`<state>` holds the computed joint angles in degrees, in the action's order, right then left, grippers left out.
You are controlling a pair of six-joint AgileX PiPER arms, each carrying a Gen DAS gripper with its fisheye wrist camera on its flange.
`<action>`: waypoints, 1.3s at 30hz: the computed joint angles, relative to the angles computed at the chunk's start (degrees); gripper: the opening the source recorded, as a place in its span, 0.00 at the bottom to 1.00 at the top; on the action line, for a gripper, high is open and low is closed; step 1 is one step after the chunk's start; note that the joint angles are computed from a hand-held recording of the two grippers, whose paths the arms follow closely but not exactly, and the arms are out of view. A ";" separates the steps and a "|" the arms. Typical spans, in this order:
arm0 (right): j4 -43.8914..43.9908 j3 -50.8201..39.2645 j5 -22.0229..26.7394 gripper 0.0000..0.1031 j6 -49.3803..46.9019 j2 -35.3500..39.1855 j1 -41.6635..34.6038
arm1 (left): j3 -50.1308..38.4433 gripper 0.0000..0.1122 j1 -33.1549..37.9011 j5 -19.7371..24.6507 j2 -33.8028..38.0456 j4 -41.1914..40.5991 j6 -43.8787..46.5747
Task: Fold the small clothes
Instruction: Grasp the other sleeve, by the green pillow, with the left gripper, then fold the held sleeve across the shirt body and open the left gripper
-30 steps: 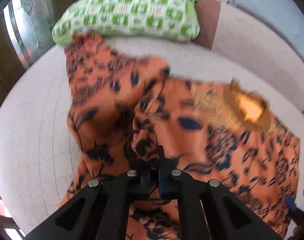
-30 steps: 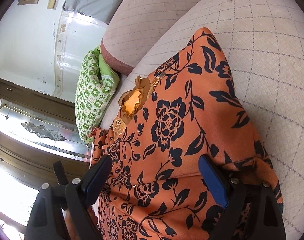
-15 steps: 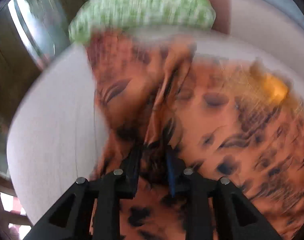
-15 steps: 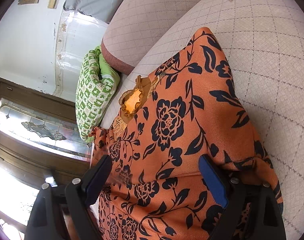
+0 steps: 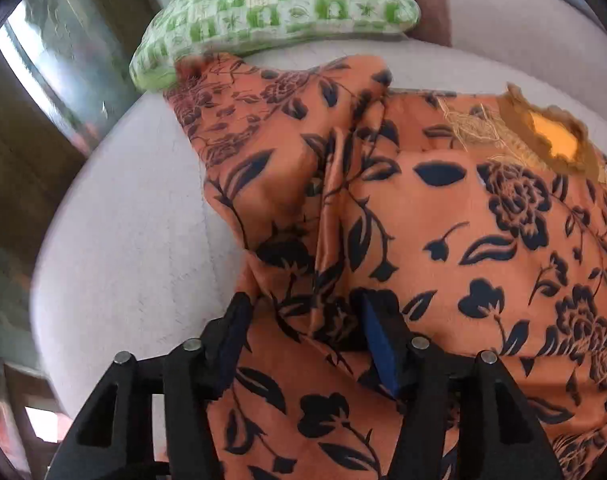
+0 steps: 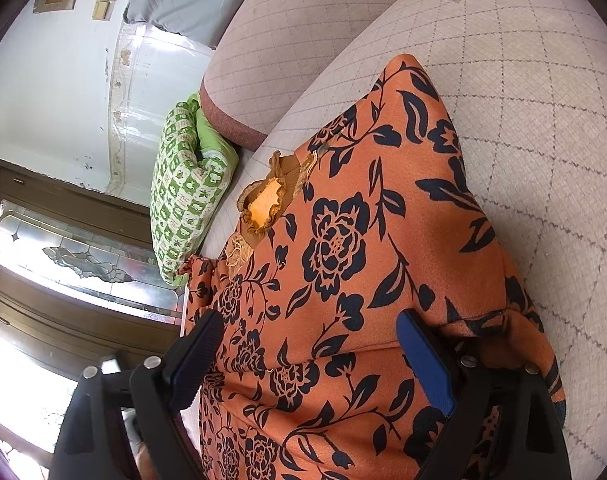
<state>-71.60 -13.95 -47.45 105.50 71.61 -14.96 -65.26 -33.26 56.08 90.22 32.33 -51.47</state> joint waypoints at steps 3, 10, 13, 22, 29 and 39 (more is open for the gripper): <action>-2.79 -0.39 2.25 0.88 4.03 -2.90 0.90 | 0.84 0.52 1.08 -2.85 -5.49 -0.24 1.12; -6.08 -2.24 14.10 0.87 9.32 -13.70 9.52 | 3.53 0.53 20.18 -14.14 -15.35 -15.83 18.82; -4.86 -2.37 15.42 0.87 8.15 -12.09 10.66 | -0.20 0.53 33.60 -16.64 -9.92 -33.02 33.38; -1.84 -4.14 21.79 0.87 4.61 -9.90 17.29 | -26.58 0.53 48.01 -9.80 15.69 -52.80 51.51; 5.19 -6.46 25.73 0.87 -3.35 -6.15 23.56 | -53.99 0.40 48.95 -0.98 35.41 -51.81 48.78; 7.66 -6.43 24.58 0.87 -6.25 -4.83 23.21 | -63.86 0.17 47.69 -0.58 43.08 -46.61 42.30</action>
